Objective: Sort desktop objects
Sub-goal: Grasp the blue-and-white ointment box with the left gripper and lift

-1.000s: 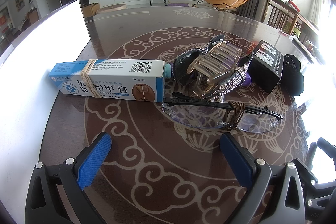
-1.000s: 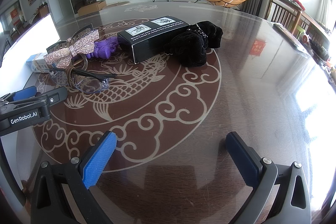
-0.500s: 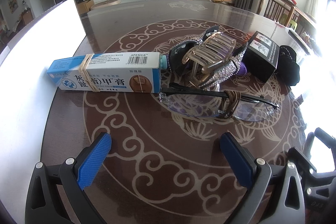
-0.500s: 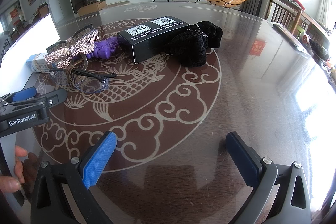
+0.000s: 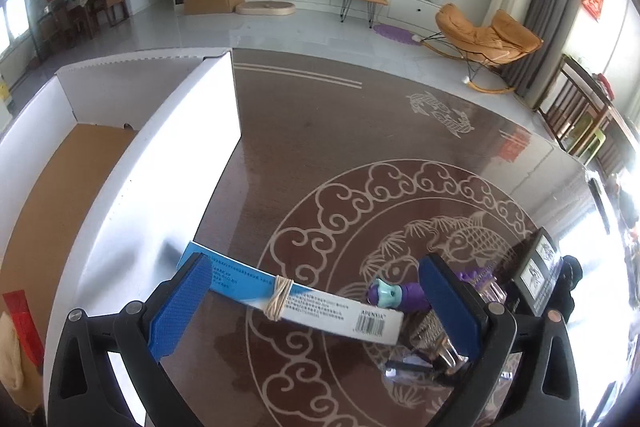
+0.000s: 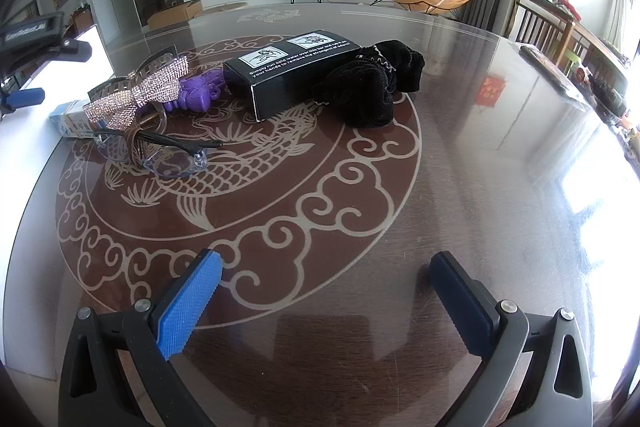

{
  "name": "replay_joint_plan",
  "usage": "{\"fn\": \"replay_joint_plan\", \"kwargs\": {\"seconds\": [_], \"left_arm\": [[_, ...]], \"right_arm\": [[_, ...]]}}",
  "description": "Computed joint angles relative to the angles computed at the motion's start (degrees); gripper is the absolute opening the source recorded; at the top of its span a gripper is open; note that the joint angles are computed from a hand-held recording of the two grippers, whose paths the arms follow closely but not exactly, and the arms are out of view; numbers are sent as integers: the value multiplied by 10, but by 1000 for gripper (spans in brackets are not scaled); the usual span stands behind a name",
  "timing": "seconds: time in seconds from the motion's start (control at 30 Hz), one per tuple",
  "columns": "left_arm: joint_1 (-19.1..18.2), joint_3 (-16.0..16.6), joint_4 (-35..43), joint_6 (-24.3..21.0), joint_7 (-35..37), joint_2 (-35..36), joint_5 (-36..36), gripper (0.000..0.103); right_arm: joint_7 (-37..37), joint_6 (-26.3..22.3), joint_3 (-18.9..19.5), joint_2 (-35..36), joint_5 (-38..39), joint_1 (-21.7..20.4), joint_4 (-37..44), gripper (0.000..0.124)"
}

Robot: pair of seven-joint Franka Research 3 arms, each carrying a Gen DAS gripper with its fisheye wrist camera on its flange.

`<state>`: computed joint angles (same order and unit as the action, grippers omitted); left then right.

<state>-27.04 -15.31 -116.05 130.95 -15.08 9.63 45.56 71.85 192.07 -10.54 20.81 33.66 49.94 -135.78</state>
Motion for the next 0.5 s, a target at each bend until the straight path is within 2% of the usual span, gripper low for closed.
{"fn": "replay_joint_plan", "kwargs": {"seconds": [0.07, 0.1, 0.13, 0.27, 0.33, 0.4, 0.47, 0.5], "left_arm": [[11, -2, -3, 9, 4, 10, -26, 103], [-2, 0, 11, -26, 6, 18, -20, 103], [-7, -1, 18, -43, 14, 24, -19, 103], [-20, -7, -1, -51, 25, 17, -12, 103], [-16, -12, -45, 9, 17, 2, -21, 103], [-16, -13, -105, 87, -36, -29, -4, 103], [-18, -21, -135, 115, -63, -48, 4, 103], [-21, -26, -138, 113, -65, -51, 5, 103]], "right_arm": [[0, 0, 0, 0, 1, 1, 0, 103], [-1, 0, 0, 0, 1, 1, 0, 103], [-1, 0, 0, 0, 1, 0, 0, 103], [-1, 0, 0, 0, 1, 0, 0, 103], [-1, 0, 0, 0, 2, 0, 0, 103], [-2, 0, 0, 0, 2, 1, 0, 103], [-2, 0, 0, -1, 3, 2, -1, 103], [-2, 0, 1, 0, 1, -1, 0, 103]]}}
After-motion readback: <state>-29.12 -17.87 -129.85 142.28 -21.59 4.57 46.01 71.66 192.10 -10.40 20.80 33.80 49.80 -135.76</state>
